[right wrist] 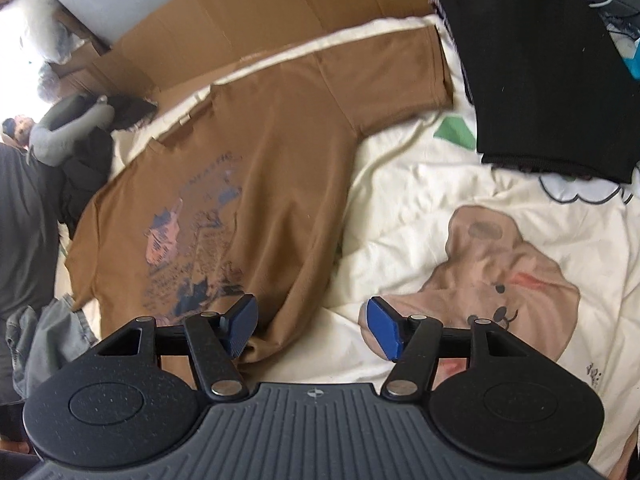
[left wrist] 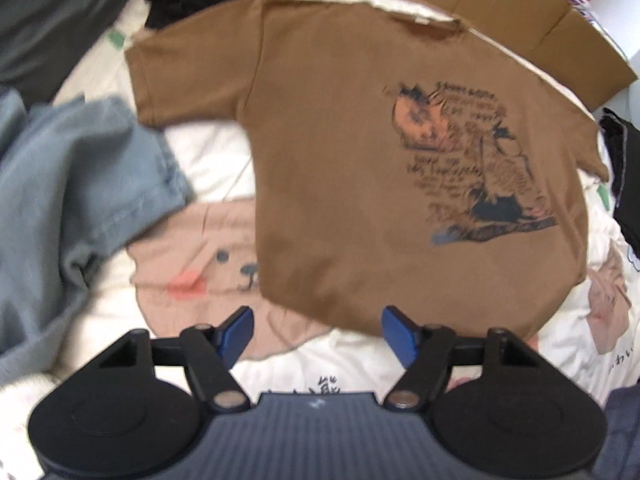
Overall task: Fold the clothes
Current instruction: 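Lower both grippers to the shirt hem and close them on it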
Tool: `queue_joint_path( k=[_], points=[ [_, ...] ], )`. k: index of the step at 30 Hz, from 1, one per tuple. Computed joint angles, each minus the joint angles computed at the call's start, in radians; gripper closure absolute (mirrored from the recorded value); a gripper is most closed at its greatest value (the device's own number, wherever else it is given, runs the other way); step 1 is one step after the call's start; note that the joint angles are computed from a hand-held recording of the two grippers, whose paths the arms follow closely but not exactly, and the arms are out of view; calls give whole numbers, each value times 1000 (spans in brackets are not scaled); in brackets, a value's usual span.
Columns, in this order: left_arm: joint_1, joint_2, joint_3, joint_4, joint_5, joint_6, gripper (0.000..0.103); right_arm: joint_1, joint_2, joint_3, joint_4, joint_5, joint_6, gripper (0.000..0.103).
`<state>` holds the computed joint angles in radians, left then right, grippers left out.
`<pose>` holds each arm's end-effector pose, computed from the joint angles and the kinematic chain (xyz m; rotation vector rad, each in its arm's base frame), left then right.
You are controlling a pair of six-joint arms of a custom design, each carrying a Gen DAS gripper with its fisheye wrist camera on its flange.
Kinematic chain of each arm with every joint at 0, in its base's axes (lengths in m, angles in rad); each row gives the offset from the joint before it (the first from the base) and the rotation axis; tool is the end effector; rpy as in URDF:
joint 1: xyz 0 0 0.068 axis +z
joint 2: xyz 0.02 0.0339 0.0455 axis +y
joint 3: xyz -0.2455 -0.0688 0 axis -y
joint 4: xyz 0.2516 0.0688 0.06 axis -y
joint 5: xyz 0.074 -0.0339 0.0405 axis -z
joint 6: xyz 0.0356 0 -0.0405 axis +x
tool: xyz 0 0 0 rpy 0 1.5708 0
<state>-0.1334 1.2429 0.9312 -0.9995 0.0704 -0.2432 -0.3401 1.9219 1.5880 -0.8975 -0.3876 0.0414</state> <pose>0.2246 -0.0327 0.2200 -0.1456 2.8912 -0.1709 0.3791 -0.1199 0.2174 0.4251 2.6832 0.4577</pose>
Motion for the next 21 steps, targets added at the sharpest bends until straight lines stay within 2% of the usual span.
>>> queue_joint_path(
  k=[7, 13, 18, 21],
  points=[
    [-4, 18, -103, 121, 81, -70, 35, 26, 46, -75, 57, 1, 32, 38],
    [-47, 45, -153, 226, 209, -162, 30, 54, 73, -134, 120, -35, 66, 38],
    [-94, 92, -194, 326, 239, -244, 30, 79, 111, -175, 204, -93, 148, 38],
    [-109, 92, -228, 389, 250, -330, 36, 95, 131, -207, 255, -123, 201, 39]
  ],
)
